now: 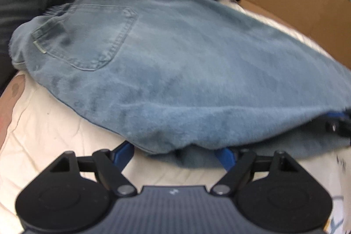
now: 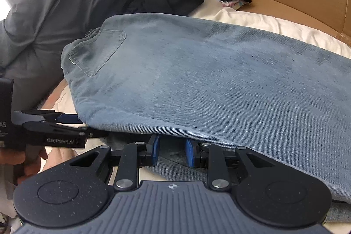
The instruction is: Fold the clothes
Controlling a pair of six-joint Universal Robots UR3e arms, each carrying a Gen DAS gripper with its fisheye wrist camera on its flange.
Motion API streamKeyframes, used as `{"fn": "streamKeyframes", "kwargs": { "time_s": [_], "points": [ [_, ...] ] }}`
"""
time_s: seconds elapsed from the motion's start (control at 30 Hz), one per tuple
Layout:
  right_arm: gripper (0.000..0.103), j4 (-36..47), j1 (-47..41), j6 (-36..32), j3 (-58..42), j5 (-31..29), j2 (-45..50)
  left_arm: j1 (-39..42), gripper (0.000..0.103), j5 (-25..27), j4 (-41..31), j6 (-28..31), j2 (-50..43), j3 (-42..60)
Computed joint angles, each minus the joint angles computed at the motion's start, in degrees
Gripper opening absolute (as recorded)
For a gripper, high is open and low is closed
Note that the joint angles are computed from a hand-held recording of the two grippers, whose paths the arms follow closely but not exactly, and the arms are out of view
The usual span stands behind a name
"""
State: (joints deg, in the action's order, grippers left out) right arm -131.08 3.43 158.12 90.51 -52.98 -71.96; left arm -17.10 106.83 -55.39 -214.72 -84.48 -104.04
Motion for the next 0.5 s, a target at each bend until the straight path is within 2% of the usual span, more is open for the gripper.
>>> {"fn": "streamKeyframes", "kwargs": {
  "time_s": [0.17,0.27,0.3,0.33,0.37,0.5],
  "points": [
    [0.030,0.02,-0.49,-0.50,1.33,0.41,-0.86,-0.76,0.084,4.38,2.41,-4.29,-0.02,-1.83],
    [0.030,0.14,-0.64,-0.65,1.72,0.54,-1.13,-0.31,0.079,4.72,2.88,-1.70,-1.42,-2.46],
    [0.030,0.32,-0.81,-0.79,1.93,0.67,-1.39,-0.09,0.072,4.72,2.83,-0.94,-1.35,-2.66],
    [0.030,0.52,-1.12,-1.07,2.34,0.88,-1.82,0.17,0.056,4.68,2.41,-0.51,-0.65,-2.78],
    [0.030,0.72,-1.43,-1.36,2.75,1.08,-2.26,0.44,0.048,4.63,1.98,-0.08,0.04,-2.88],
    [0.030,1.95,-2.89,-2.17,4.17,1.53,-3.83,3.95,0.026,-0.60,-0.52,2.83,4.70,-4.61]
  ]
}}
